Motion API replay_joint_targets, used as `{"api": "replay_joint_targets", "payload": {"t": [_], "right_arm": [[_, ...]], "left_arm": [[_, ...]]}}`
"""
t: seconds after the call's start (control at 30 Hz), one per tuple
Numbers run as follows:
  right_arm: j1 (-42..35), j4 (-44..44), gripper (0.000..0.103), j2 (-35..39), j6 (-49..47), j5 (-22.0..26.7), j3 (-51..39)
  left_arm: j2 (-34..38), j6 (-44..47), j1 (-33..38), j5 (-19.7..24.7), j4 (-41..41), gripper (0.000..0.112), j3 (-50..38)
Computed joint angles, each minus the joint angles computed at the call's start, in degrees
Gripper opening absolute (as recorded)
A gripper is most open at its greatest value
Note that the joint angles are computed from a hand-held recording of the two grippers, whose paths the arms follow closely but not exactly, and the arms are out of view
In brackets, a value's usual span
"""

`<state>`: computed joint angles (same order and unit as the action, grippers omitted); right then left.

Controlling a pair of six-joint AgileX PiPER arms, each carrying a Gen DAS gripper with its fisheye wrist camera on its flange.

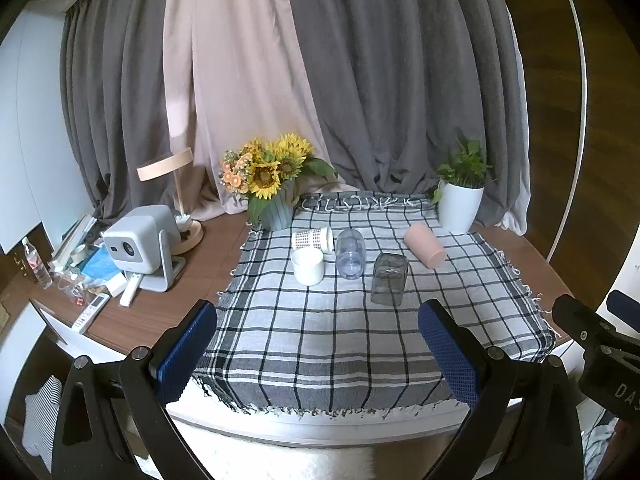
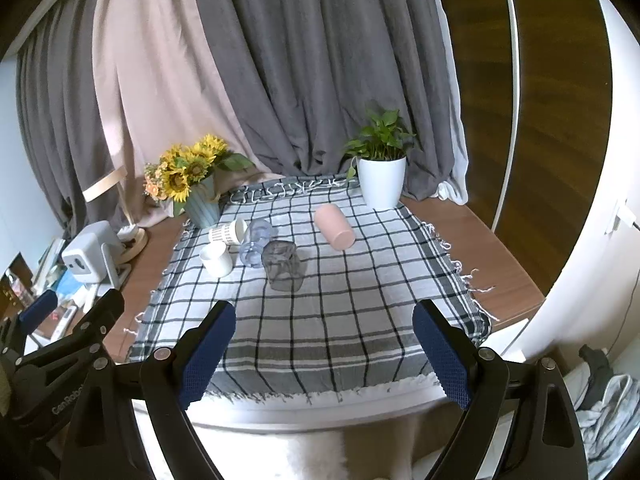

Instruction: Flip cup upside down

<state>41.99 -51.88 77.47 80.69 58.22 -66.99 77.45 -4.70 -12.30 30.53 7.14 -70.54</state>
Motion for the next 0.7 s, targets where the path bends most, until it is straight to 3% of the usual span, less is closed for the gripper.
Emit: {"api": "replay_joint_targets", "payload": {"t": [0.7], "right_arm": [[1.9, -0.8, 0.090, -1.7, 1.2, 1.8, 1.3]], "left_arm": [[-0.5, 0.7, 0.2, 0.2, -0.6, 0.103, 0.3]]}}
